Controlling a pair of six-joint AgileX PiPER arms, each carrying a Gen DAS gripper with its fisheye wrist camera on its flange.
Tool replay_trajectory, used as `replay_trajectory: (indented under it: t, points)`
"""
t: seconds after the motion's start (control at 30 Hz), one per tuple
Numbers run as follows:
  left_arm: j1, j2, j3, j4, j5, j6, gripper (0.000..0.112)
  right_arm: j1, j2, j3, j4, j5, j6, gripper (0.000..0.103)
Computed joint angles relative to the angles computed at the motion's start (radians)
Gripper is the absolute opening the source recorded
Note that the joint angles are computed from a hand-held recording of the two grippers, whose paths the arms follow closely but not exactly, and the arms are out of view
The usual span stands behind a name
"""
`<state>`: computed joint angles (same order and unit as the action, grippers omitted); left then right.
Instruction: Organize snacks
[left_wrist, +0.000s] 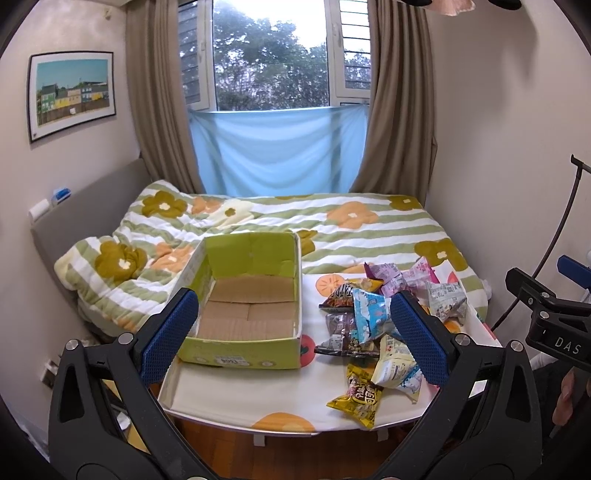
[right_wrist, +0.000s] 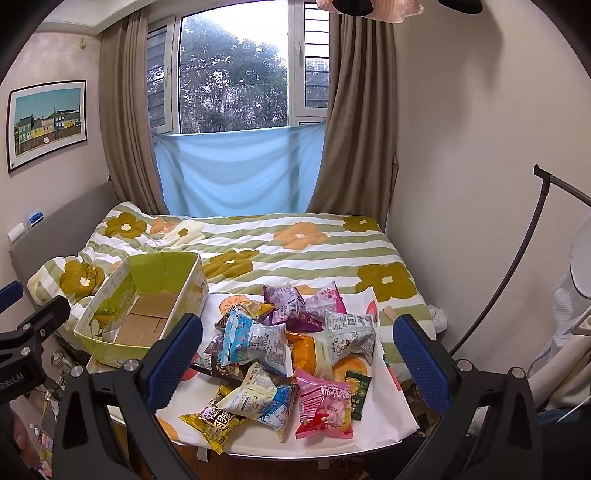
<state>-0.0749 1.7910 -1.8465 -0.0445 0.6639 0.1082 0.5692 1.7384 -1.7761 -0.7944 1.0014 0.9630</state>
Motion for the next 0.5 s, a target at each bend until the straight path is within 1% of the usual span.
replay_trajectory:
  t: [0.5]
  points:
    - [0.010,0.001,0.006,-0.021,-0.003,0.015,0.103,0.000,0.011,-0.008,0.003,-0.001,0.000,0.103]
